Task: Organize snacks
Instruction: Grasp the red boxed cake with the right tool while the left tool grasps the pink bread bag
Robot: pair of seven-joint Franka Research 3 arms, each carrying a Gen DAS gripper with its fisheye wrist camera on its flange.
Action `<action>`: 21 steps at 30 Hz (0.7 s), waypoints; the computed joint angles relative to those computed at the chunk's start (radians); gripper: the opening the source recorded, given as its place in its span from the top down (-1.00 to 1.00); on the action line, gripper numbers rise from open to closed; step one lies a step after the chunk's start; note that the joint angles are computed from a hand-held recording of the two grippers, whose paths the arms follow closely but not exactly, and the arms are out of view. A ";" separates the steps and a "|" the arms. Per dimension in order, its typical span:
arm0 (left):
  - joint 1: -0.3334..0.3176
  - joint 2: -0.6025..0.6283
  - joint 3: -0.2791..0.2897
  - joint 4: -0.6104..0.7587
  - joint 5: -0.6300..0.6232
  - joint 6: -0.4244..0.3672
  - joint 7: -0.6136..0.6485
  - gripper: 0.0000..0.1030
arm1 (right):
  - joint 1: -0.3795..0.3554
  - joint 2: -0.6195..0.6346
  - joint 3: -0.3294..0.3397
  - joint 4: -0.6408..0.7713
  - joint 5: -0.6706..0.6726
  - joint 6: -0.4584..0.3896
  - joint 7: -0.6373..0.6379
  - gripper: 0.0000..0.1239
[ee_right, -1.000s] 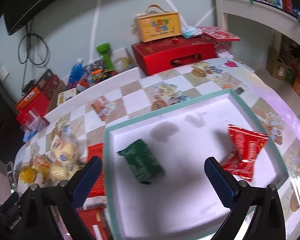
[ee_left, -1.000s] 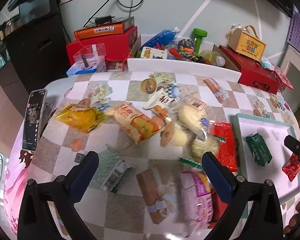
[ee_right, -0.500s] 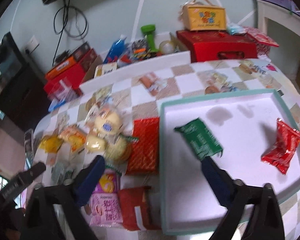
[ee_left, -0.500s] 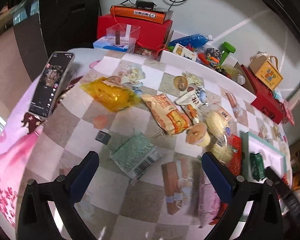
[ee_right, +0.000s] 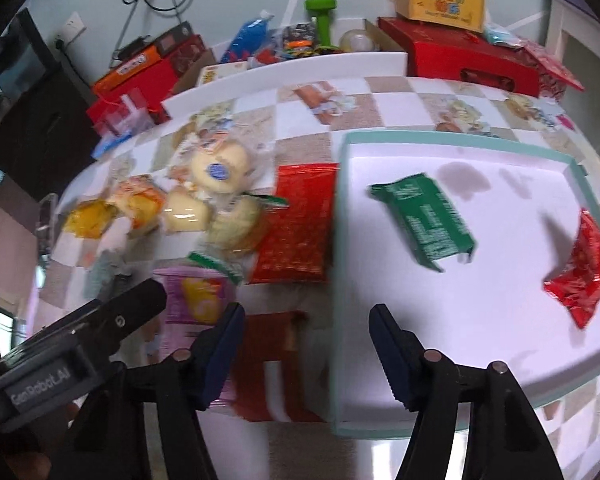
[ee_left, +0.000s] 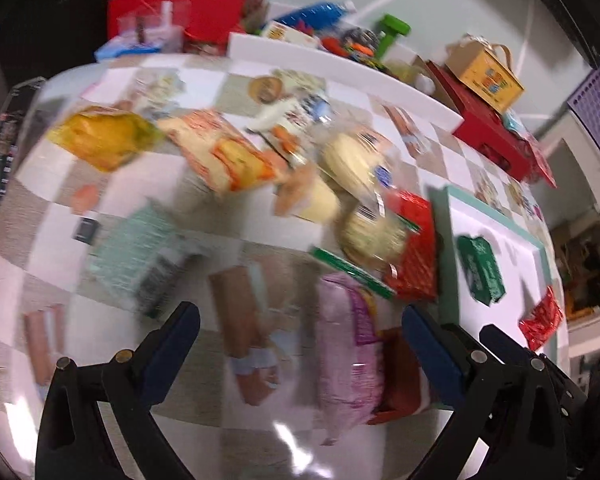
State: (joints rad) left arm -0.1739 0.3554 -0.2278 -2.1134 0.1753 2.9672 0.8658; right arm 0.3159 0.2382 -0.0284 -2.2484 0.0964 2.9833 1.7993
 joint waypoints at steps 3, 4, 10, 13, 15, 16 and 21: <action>0.043 0.030 -0.059 0.020 -0.051 -0.010 0.052 -0.92 | 0.045 0.007 -0.072 0.013 -0.096 -0.033 0.088 -0.10; 0.057 0.037 -0.078 0.023 -0.070 -0.009 0.071 -0.88 | 0.050 0.010 -0.085 0.016 -0.120 -0.041 0.111 -0.10; 0.069 0.070 -0.105 0.054 -0.122 -0.041 0.130 -0.63 | 0.029 0.011 -0.096 0.016 -0.170 -0.052 0.180 -0.09; 0.078 0.091 -0.129 0.078 -0.146 -0.058 0.176 -0.35 | 0.010 0.001 -0.081 0.005 -0.168 -0.035 0.181 -0.09; 0.079 0.099 -0.137 0.088 -0.157 -0.070 0.204 -0.14 | 0.008 -0.001 -0.077 0.002 -0.174 -0.031 0.184 -0.09; 0.075 0.101 -0.135 0.091 -0.160 -0.075 0.212 -0.07 | -0.001 -0.001 -0.066 0.002 -0.162 -0.029 0.173 -0.09; 0.026 0.084 -0.073 0.089 -0.130 -0.099 0.191 0.06 | -0.017 0.000 -0.033 0.000 -0.122 -0.016 0.123 -0.09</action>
